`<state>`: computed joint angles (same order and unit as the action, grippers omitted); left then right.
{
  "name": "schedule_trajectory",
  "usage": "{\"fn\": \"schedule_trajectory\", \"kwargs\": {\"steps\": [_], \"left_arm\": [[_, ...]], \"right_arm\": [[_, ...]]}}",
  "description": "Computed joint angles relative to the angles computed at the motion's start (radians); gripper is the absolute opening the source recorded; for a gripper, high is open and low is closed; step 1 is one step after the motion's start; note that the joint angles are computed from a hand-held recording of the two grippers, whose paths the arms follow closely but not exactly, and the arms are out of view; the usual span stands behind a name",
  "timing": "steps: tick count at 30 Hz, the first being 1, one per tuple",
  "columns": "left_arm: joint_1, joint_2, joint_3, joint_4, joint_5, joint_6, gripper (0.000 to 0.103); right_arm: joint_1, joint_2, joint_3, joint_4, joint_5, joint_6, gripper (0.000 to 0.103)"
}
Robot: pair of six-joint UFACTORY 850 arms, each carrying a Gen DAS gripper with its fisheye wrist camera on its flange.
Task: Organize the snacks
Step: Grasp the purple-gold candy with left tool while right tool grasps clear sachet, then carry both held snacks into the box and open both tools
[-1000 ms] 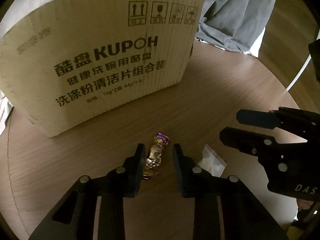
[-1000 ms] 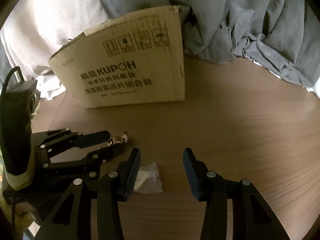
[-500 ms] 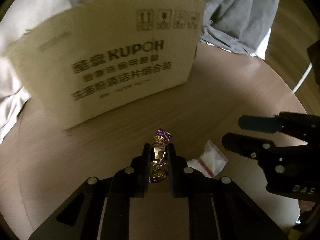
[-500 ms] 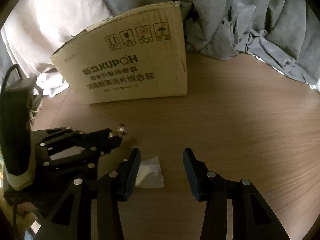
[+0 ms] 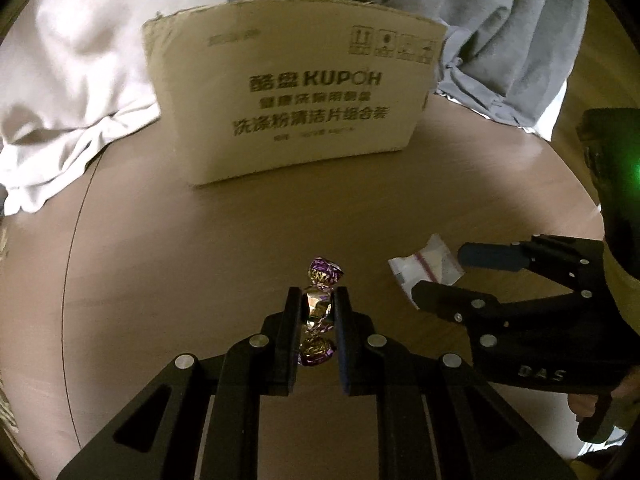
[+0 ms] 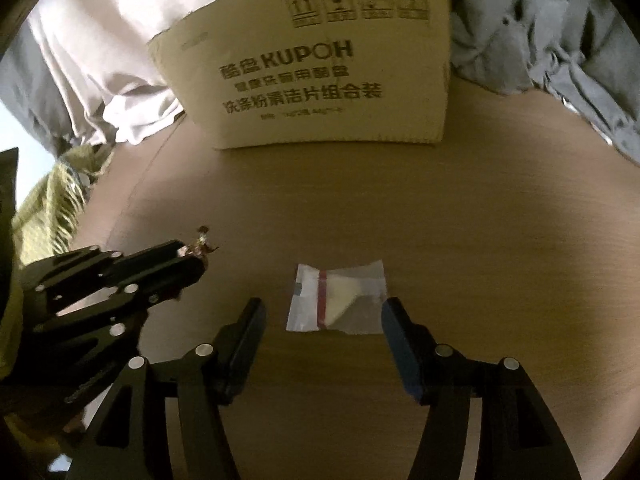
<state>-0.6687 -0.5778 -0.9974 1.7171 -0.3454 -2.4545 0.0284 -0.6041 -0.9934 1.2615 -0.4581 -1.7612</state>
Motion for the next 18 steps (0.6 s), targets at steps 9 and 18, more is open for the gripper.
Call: {"fn": "schedule_trajectory", "kwargs": {"steps": [9, 18], "left_arm": [[0.004, -0.006, 0.000, 0.004, -0.010, -0.020, 0.017], [-0.002, -0.002, 0.003, 0.012, -0.025, -0.031, 0.017]], "right_arm": [[0.039, -0.015, 0.003, 0.127, 0.085, -0.117, 0.061], [0.047, 0.001, 0.035, 0.321, 0.111, -0.340, 0.034]]}}
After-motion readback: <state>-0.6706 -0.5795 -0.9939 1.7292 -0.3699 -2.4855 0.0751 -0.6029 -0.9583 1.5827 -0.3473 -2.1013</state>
